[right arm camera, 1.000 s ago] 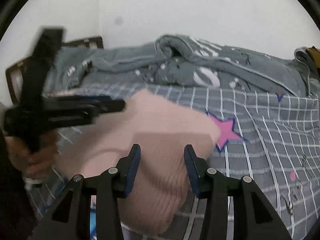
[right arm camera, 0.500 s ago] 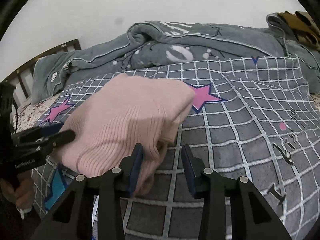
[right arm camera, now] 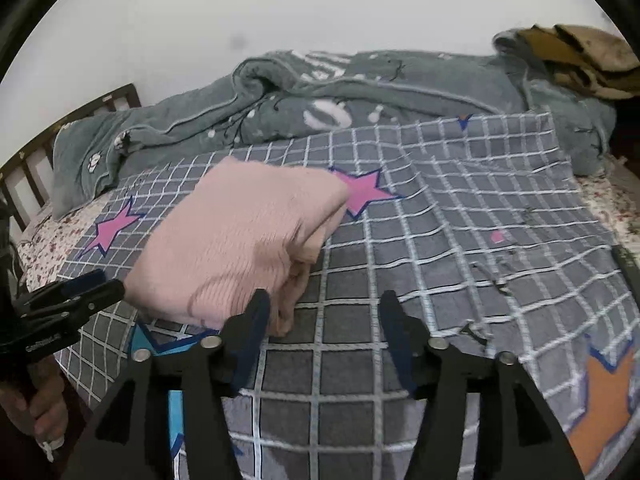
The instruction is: Fold small clothes
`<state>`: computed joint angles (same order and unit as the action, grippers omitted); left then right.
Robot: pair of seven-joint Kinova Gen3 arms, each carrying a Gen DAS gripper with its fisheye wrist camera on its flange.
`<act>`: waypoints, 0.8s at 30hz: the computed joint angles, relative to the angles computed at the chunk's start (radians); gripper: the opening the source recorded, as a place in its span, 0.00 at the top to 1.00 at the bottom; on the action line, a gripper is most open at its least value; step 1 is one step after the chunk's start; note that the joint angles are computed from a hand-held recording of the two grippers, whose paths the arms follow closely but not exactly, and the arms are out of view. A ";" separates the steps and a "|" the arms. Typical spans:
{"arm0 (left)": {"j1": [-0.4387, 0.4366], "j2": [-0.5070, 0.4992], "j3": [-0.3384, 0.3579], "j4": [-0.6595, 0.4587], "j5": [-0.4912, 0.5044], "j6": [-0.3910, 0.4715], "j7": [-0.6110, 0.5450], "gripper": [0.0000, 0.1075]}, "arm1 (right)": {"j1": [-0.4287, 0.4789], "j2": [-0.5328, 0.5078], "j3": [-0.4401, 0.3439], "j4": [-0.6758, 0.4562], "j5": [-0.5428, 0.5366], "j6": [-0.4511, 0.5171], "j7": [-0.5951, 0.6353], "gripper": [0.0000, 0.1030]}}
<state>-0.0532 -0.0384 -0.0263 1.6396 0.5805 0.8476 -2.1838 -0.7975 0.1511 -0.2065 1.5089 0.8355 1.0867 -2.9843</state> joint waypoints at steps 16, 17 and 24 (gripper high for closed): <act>0.027 -0.201 -0.052 -0.046 -0.200 0.080 0.248 0.21 | -0.095 -0.100 -0.135 -0.085 0.097 0.313 -0.058 0.00; 0.030 -0.209 -0.056 -0.047 -0.206 0.085 0.254 0.21 | -0.102 -0.102 -0.141 -0.092 0.100 0.328 -0.063 0.00; 0.052 -0.279 -0.065 -0.027 -0.265 0.085 0.304 0.17 | -0.172 -0.085 -0.170 -0.159 0.138 0.443 -0.053 0.00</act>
